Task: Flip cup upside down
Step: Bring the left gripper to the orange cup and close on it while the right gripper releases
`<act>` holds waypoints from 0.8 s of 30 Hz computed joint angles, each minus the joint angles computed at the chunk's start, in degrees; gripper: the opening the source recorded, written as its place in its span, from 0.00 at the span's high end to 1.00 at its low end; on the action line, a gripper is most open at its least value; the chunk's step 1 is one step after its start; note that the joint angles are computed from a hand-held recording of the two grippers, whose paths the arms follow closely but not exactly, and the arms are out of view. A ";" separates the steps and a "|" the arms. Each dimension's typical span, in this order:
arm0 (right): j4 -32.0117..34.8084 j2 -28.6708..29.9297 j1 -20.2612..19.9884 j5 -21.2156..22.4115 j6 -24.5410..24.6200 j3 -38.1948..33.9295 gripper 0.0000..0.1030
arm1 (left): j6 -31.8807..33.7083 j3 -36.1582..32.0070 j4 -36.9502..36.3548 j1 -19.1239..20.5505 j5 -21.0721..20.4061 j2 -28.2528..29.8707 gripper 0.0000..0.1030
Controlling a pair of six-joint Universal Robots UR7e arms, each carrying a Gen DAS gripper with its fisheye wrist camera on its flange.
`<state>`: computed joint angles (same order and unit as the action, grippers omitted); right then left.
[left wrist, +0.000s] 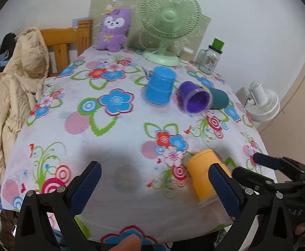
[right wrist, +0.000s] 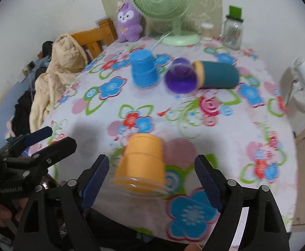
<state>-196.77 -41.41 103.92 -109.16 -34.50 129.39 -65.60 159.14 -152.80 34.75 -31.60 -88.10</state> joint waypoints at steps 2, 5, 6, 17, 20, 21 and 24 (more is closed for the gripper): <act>-0.22 -1.32 -0.98 0.57 -0.13 0.78 0.16 | 2.34 -0.80 -4.01 0.43 -0.69 3.12 0.00; -1.22 -2.58 -2.56 0.65 -0.20 1.66 0.16 | 5.72 -2.44 -9.05 1.38 -1.57 7.83 0.00; -1.68 -3.12 -3.39 0.80 -0.22 2.05 0.16 | 6.61 -2.91 -10.24 1.75 -1.82 8.95 0.00; -2.12 -7.21 -11.20 0.69 0.11 4.03 0.16 | 12.89 -9.27 -18.13 7.36 -4.69 18.89 0.00; -1.79 -7.52 -12.59 1.45 0.15 4.13 0.16 | 13.63 -10.63 -18.80 8.75 -5.19 20.78 0.00; -1.66 -7.57 -12.94 1.76 0.04 4.13 0.16 | 13.29 -11.18 -18.18 9.37 -5.38 21.24 0.00; -1.32 -7.87 -14.01 2.56 -0.27 4.18 0.16 | 13.15 -12.28 -18.21 11.45 -7.78 22.35 0.00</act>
<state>-198.09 -49.28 89.91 -106.60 -34.77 133.57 -52.45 146.85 -171.00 46.20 -39.38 -65.75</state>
